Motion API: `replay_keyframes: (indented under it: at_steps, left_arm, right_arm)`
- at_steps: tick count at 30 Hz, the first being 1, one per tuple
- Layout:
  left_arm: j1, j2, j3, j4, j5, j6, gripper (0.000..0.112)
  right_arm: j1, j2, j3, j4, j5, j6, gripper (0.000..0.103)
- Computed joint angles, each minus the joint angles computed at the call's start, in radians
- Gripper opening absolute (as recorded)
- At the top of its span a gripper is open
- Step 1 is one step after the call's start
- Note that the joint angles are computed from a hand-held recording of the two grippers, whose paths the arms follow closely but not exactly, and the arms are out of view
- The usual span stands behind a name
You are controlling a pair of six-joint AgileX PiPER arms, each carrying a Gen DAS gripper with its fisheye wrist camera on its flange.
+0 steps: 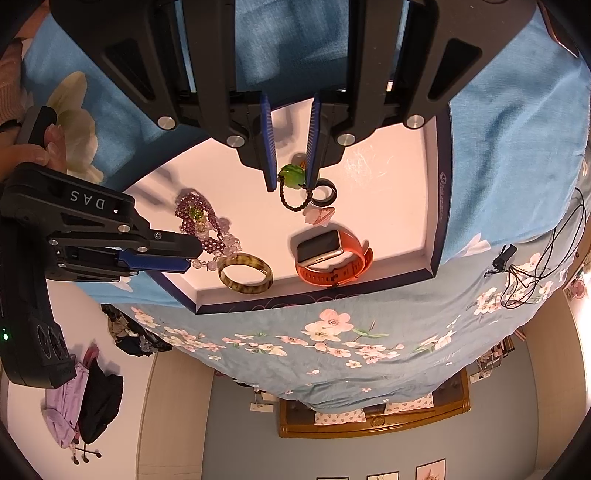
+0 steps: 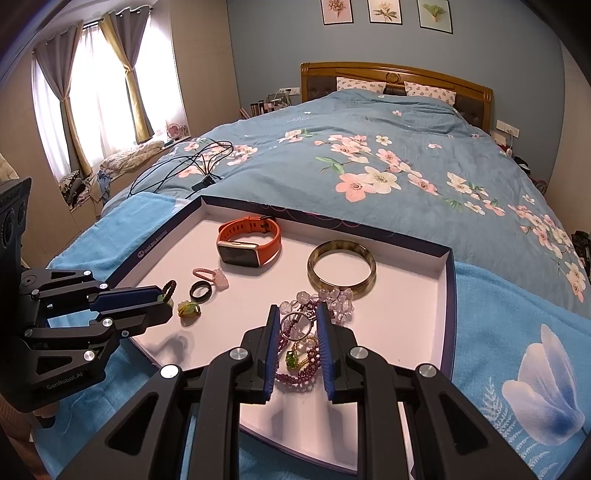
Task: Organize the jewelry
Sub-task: 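Lower the silver ring with the right gripper while the left lowers the hair tie into the tray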
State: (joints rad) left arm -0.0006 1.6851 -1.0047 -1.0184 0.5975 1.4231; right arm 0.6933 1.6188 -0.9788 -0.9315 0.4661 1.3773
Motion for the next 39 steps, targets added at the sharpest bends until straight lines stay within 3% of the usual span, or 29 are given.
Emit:
replay_keyframes:
  at_steps: [29, 39]
  left_arm:
    - [-0.023, 0.062, -0.047, 0.042, -0.031, -0.068, 0.016]
    - [-0.028, 0.075, -0.057, 0.051, -0.036, -0.083, 0.016]
  right_arm:
    - [-0.024, 0.014, 0.009, 0.014, -0.019, -0.025, 0.018]
    - [-0.043, 0.045, -0.037, 0.090, -0.009, -0.110, 0.018]
